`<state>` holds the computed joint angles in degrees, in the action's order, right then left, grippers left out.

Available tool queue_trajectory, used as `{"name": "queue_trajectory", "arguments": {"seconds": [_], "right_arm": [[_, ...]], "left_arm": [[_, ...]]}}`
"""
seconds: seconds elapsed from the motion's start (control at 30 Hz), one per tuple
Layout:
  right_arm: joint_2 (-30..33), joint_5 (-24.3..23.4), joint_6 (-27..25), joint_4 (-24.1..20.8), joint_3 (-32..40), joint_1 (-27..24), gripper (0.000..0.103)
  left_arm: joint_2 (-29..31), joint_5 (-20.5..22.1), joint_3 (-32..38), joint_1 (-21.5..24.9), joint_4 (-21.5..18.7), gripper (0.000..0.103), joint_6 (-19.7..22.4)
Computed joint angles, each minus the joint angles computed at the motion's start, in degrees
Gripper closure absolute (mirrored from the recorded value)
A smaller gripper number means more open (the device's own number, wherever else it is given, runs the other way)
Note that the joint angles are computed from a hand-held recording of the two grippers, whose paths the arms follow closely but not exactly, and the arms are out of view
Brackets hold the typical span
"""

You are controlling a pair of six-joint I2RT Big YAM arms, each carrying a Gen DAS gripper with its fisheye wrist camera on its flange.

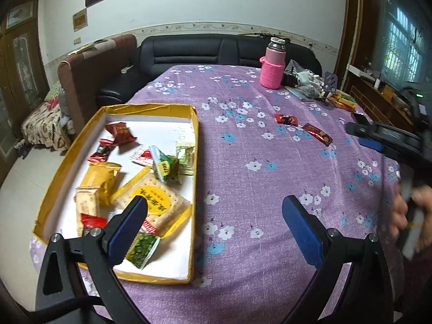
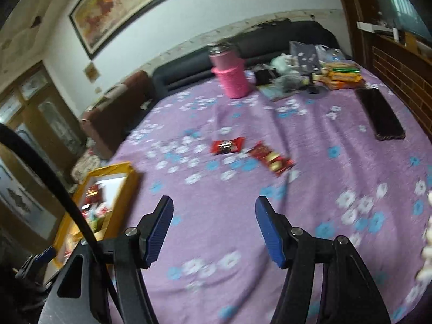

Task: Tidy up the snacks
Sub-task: 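Grasp the red chocolate bar with the right tool while the left tool grasps a red candy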

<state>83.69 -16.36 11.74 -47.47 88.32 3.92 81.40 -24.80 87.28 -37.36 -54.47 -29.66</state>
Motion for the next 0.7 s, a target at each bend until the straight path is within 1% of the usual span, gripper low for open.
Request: {"name": "queue_trajectory", "arguments": {"seconds": [0.03, 0.13, 0.17, 0.2, 0.3, 0.4, 0.47, 0.57, 0.6, 0.67, 0.7], "right_arm": [[1.02, 0.18, 0.02, -0.22, 0.85, -0.18, 0.04], [6.68, 0.21, -0.51, -2.44, 6.45, -0.28, 0.04], [9.02, 0.87, -1.46, -3.72, 9.06, 0.14, 0.042], [10.81, 1.68, -2.34, -4.71, 11.1, 0.52, 0.049], [18.6, 5.12, -5.08, -9.57, 20.53, 2.42, 0.061], [24.44, 6.96, -5.24, -12.15, 28.05, 3.62, 0.063], [29.2, 7.3, -4.61, -14.49, 34.64, 4.12, 0.064], [35.14, 6.64, -4.18, -19.4, 43.19, 4.44, 0.068], [36.31, 5.75, -4.54, -20.83, 44.91, 4.46, 0.071], [36.27, 2.68, -5.56, -22.28, 44.85, 4.45, 0.075], [35.77, -0.27, -6.22, -23.26, 44.18, 4.28, 0.075]], "left_arm": [[0.04, 0.63, -0.18, 0.18, 0.59, 0.003, 0.29], [0.43, 3.0, -0.49, 0.84, 2.04, 0.003, 0.94], [0.63, 3.7, -0.45, 1.05, 2.31, 0.003, 1.17], [0.87, 4.3, -0.37, 1.28, 2.61, 0.003, 1.49], [1.27, 5.13, -0.24, 1.83, 3.38, 0.003, 2.44], [1.62, 6.01, -0.08, 2.66, 3.88, 0.003, 2.69], [2.0, 6.6, 0.08, 3.27, 3.79, 0.003, 2.35], [2.3, 8.63, -0.22, 4.46, 4.06, 0.003, 1.64], [2.37, 9.03, -0.33, 4.74, 4.23, 0.003, 1.43], [2.63, 9.66, -0.41, 5.26, 4.49, 0.003, 1.02], [2.88, 10.17, -0.27, 5.58, 4.61, 0.003, 0.81]]}}
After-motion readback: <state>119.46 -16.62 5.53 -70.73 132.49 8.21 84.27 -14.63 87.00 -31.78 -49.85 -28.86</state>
